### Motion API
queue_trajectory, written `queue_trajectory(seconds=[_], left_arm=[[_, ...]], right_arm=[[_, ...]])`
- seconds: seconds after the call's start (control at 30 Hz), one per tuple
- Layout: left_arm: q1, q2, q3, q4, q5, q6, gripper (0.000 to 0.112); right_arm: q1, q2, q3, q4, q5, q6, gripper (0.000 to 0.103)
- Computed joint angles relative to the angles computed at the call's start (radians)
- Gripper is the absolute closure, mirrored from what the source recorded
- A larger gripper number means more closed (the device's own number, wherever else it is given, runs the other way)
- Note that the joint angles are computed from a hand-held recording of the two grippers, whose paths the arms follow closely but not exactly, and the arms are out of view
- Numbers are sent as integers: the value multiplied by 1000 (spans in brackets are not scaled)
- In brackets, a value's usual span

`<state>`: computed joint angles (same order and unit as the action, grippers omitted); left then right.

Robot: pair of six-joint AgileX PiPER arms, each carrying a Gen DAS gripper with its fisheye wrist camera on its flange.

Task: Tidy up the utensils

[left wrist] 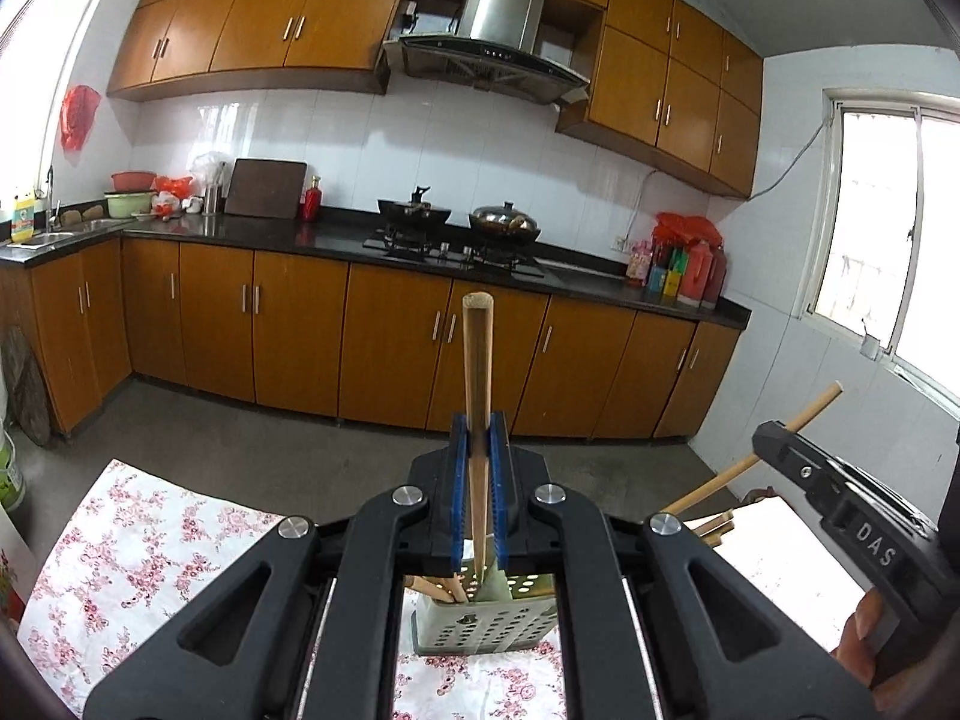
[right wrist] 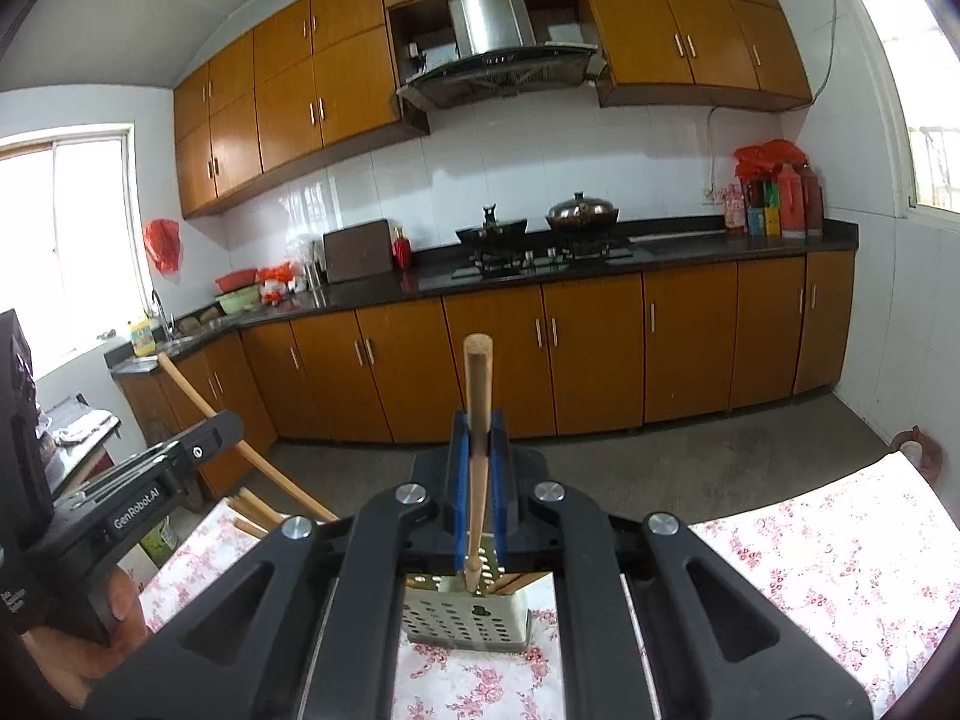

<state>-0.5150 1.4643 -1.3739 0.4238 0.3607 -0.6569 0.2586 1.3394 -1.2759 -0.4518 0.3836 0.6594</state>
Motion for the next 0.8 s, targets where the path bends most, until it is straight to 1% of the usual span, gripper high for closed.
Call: queue_trajectory(seconds=[0.07,0.13,0.2,0.27,0.33,0.37,0.4,0.43,0.47,0.5,0.6,0.63,0.67,0.7,0.73,0.77,0.8], left_arm=[[-1,5,5,-5,-1,3,105],[5,16,-3,-56,8,54,105],[9,15,0,-69,15,60,105],[18,2,10,-100,7,86,104],[29,-12,17,-145,2,121,103],[39,-27,24,-183,-1,151,101],[43,-37,26,-197,-2,160,96],[45,-40,23,-197,0,156,92],[52,-63,38,-208,-7,163,84],[58,-78,50,-216,-16,169,80],[72,-122,81,-239,-23,197,75],[79,-143,101,-255,-24,216,73],[83,-156,114,-265,-25,228,69],[90,-182,142,-276,-26,241,63],[99,-209,174,-298,-32,267,61],[106,-239,211,-297,-43,274,54],[106,-261,240,-273,-49,256,45]], right_arm=[[-4,17,1,12,-7,-9,96],[-4,30,1,24,-6,-20,95],[1,32,8,-7,-2,13,93],[1,26,17,-32,-4,40,84],[0,15,27,-76,-7,87,82],[-4,5,34,-88,-10,101,82],[-7,-4,41,-95,-13,110,82],[-9,-18,52,-115,-15,132,79],[-8,-32,64,-138,-16,157,76],[-5,-44,73,-166,-12,185,74],[18,-100,123,-301,5,313,62],[28,-117,139,-336,10,349,56],[40,-136,158,-377,19,389,47],[63,-164,189,-451,34,461,43],[80,-183,211,-500,46,508,35],[118,-208,242,-584,82,588,26],[151,-225,264,-641,115,641,21]])
